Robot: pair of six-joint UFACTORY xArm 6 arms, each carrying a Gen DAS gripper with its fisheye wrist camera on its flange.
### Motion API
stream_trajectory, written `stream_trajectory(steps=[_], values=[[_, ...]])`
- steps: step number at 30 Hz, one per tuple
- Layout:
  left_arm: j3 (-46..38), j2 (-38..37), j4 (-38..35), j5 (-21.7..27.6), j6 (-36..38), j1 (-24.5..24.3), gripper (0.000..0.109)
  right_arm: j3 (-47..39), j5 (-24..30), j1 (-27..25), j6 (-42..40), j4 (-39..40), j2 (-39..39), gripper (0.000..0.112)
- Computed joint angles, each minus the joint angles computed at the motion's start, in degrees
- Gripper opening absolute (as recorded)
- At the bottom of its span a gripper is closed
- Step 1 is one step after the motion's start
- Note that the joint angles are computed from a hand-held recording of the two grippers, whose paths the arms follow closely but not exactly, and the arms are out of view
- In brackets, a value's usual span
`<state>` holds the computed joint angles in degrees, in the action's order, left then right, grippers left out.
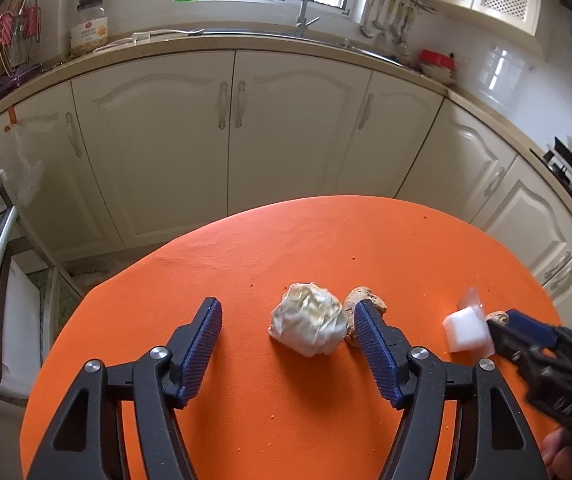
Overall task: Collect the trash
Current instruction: 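Grasp the crumpled white paper with the left tool while the right tool grasps the brown lump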
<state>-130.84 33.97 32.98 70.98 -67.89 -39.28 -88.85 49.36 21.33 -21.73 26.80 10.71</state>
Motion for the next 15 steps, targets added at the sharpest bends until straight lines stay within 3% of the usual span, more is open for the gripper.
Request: stream_trajectory(steps=[3,5,6,7,11,15], values=[[4.0,-1.9,-0.9,-4.2,-0.2,0.5,0.038,1.1,-2.3,0.9,-0.3,-2.2,-0.3,0.051],[7.3,-4.3,-0.5,-5.2,-0.4,-0.2,0.031,1.7,-3.6,1.5,-0.2,-4.4,-0.5,0.039],[7.3,-4.2,-0.3,-5.1,0.0,0.0,0.030,2.5,-4.6,1.7,-0.3,-5.7,-0.9,0.030],[8.0,-4.6,-0.1,-5.7,-0.3,-0.1,0.029,2.8,-4.7,1.7,-1.0,-5.7,-1.1,0.028],[12.6,-7.5,0.7,-7.5,-2.7,-1.0,0.027,4.4,-4.7,1.0,-3.0,-3.7,-2.5,0.028],[12.6,-8.4,3.4,-4.0,-5.7,-4.8,0.027,6.0,-3.6,-0.4,-4.0,-0.7,-4.6,0.028]])
